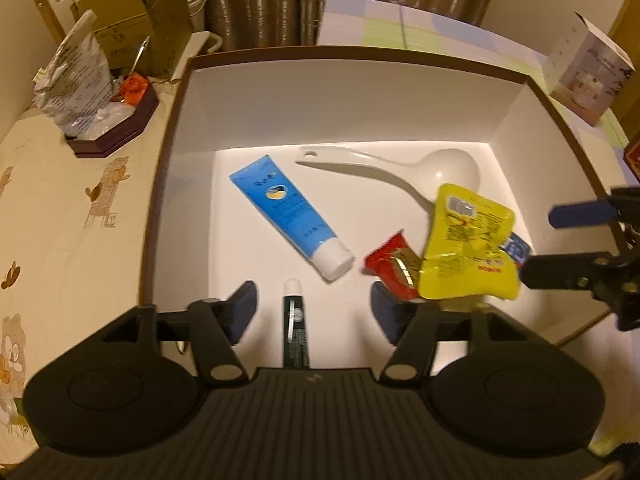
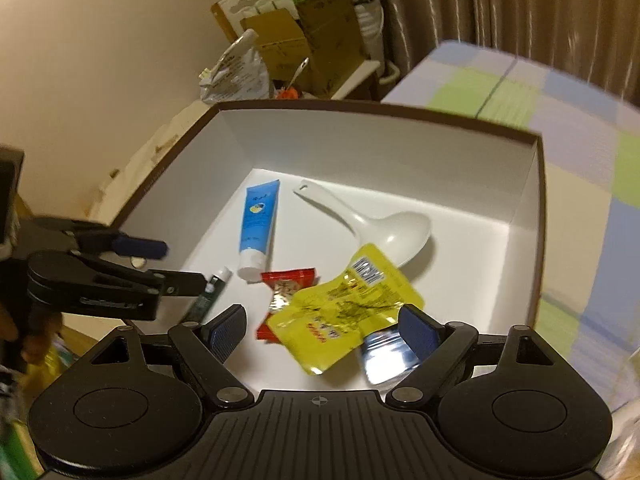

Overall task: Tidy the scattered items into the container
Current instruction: 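Withdraw both tools from the box toward the remaining items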

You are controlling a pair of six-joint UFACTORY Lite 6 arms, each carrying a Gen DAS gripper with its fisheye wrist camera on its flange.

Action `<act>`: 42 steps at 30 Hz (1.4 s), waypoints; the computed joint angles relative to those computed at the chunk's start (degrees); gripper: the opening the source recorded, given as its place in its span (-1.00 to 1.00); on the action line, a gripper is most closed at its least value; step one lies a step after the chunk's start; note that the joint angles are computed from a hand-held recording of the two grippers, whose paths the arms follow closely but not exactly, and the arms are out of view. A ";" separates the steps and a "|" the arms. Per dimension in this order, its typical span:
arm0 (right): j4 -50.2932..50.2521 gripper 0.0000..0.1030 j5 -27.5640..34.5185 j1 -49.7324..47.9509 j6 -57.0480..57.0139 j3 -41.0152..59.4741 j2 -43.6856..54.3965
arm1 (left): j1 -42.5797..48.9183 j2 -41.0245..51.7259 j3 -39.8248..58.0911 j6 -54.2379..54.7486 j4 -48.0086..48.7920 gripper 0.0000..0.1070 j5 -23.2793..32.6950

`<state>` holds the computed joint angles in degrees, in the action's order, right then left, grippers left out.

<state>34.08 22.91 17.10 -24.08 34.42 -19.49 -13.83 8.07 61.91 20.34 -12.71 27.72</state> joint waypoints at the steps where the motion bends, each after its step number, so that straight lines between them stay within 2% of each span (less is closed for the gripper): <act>1: -2.54 0.73 -0.50 0.73 1.93 -0.06 -0.19 | -0.76 -0.62 -0.51 -1.76 1.89 0.41 -0.48; 2: -5.12 0.92 -0.96 1.48 3.90 -0.29 -0.65 | -1.61 -1.33 -1.08 -3.93 4.32 0.50 -1.13; 3: -8.45 1.00 -1.71 2.33 6.62 -0.86 -1.64 | -2.39 -2.09 -1.55 -6.04 6.72 0.57 -1.60; 7: -18.49 1.00 -3.47 5.11 14.05 -3.42 -5.96 | -3.33 -3.43 -1.61 -7.71 8.37 0.72 -1.38; 12: -24.11 1.00 -3.19 5.96 19.48 -4.95 -8.67 | -5.21 -5.38 -2.22 -12.00 12.34 0.86 -1.15; 20: -33.09 1.00 -0.88 6.97 28.29 -6.41 -13.57 | -8.11 -8.74 -3.51 -15.85 14.72 0.88 -0.41; 33: -26.56 1.00 5.26 1.96 18.44 -9.88 -24.97 | -13.57 -13.91 -5.98 -27.62 22.20 0.90 1.37; 42: -16.66 1.00 14.44 -6.76 4.01 -13.02 -36.23 | -20.58 -17.80 -8.08 -40.63 29.94 0.90 4.31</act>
<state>17.42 37.35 10.34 -20.07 21.40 -55.72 -34.42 -9.73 53.83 -20.29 17.22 32.03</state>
